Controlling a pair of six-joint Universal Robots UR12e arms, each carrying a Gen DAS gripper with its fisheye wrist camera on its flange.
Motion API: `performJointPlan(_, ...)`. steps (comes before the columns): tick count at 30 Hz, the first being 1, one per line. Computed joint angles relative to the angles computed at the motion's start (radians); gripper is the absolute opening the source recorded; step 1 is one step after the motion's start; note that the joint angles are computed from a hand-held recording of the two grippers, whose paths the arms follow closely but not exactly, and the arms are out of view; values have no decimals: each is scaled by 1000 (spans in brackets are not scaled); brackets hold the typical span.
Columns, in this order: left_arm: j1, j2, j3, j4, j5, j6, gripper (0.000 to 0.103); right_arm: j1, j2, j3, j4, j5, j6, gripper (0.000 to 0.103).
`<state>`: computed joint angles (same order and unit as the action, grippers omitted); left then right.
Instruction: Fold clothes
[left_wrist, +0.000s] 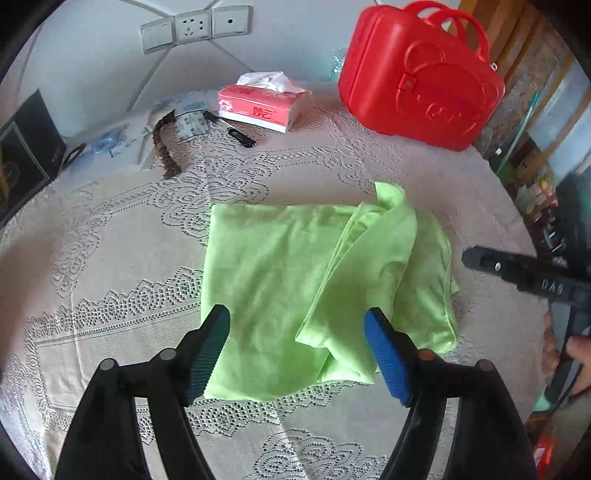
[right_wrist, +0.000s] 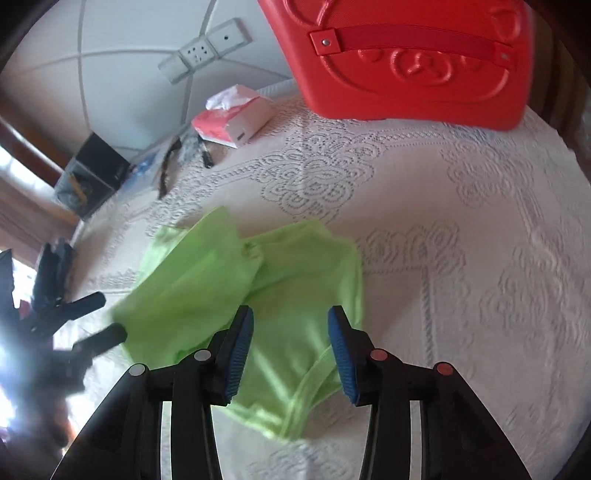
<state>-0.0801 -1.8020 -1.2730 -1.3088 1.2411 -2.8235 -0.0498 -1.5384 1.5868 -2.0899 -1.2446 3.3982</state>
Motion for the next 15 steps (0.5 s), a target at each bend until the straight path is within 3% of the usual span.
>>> performJointPlan(2,12,-4,11,-12,-23,-9,75,12,-16,22,-23,-15,67,42)
performJointPlan(6,6,-35,32,-9,42,-33,75,34,-39,53,-52,-39,175,42)
performJointPlan(11,13,-49,-3,9,162,-35,75,115,-14,21,-23,-129,165,47)
performJointPlan(15,26,-48,-29,-19,149,-17,75,179,28,-20,-27,-197,153,61)
